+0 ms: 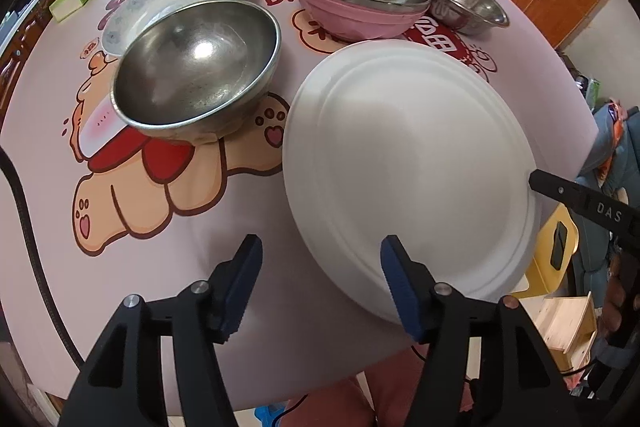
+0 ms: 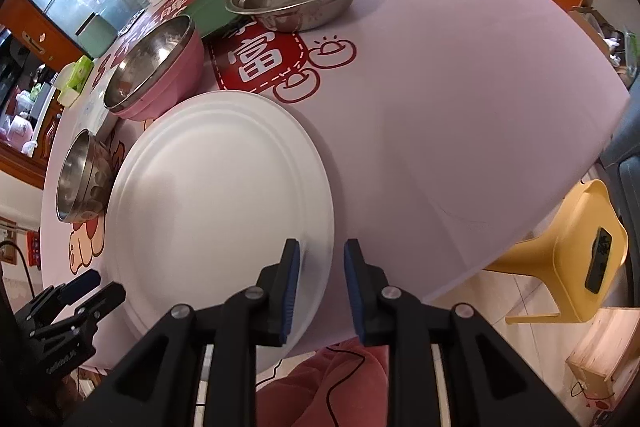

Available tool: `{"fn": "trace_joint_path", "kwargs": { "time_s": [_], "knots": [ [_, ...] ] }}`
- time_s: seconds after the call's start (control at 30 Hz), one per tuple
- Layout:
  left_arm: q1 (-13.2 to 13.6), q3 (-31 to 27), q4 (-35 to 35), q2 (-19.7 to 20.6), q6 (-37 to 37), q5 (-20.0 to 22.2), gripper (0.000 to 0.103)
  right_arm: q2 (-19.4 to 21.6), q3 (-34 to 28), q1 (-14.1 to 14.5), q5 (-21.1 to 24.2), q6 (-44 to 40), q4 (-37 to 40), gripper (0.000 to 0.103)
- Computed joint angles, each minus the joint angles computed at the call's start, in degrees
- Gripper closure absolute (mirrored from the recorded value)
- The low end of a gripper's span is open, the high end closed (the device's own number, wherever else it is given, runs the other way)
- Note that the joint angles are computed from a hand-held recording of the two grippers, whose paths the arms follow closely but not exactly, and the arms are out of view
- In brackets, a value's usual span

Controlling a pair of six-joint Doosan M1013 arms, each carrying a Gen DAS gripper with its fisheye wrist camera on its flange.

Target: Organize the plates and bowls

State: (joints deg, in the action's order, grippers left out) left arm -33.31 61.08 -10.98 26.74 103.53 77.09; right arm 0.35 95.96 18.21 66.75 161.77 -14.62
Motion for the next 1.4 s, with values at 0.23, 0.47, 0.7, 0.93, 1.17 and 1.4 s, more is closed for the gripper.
{"fn": "trace_joint_path", "kwargs": {
  "time_s": [0.23,0.47,0.7,0.93,1.17,1.4],
  "knots": [
    [1.17,0.71,-1.99,-1.59,0.22,-1.66,0.033,-0.27,-0.59,1.79,0.32,1.76,-2.85,0.07],
    [1.28,2.53,0.07,-4.25,-3.11,-6.59,0.023,-0.1,-1.61,1.28,-2.31,-4.23,-1.53,0.07],
    [1.08,2.75,3.78,-5.64,-7.99,-7.8,0.023,0.14,-2.37,0.06,-5.39,-10.98,1.27,0.07],
    [0.46,2.18,8.64,-6.32,-15.11,-9.46,0.023,0.35,-3.22,-1.24,-8.24,-18.91,4.59,0.07],
    [-0.25,2.36,12.43,-6.81,-20.17,-9.47,0.023,0.39,-3.51,-2.31,-10.38,-24.47,7.29,0.07],
    [0.09,3.01,14.1,-7.39,-23.99,-9.93,0.023,0.75,-4.46,-2.8,-11.27,-29.19,11.41,0.07]
  ]
}}
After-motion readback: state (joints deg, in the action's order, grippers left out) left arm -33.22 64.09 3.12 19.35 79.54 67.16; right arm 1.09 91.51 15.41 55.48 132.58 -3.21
